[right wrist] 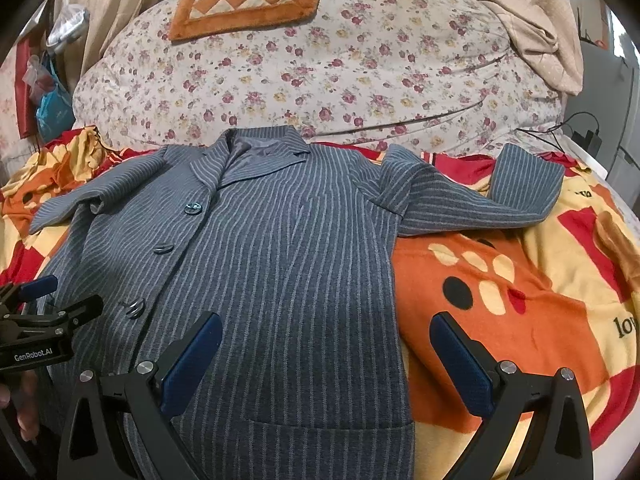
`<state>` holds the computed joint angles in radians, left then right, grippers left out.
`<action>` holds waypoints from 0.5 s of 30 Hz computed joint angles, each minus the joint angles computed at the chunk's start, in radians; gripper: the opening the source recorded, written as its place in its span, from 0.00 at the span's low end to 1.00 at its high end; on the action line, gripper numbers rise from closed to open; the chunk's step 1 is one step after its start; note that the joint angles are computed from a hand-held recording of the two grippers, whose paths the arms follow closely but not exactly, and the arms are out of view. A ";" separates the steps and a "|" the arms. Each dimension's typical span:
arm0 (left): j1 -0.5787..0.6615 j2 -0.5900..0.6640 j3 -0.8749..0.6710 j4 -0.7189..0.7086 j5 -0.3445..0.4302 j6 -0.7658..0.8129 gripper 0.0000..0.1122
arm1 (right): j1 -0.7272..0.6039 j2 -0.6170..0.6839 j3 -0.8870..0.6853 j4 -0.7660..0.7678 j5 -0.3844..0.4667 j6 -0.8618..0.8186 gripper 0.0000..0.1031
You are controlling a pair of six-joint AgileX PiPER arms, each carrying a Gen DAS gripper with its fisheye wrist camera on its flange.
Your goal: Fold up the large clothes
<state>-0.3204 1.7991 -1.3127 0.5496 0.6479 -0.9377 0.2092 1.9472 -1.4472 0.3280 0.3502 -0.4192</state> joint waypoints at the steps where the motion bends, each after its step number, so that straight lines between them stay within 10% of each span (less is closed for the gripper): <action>1: -0.001 -0.001 0.002 0.001 0.000 -0.002 0.91 | -0.002 0.001 0.000 0.004 0.001 -0.004 1.00; 15: 0.000 -0.003 0.010 0.010 -0.006 -0.009 0.91 | -0.004 0.004 -0.003 0.005 0.000 -0.008 1.00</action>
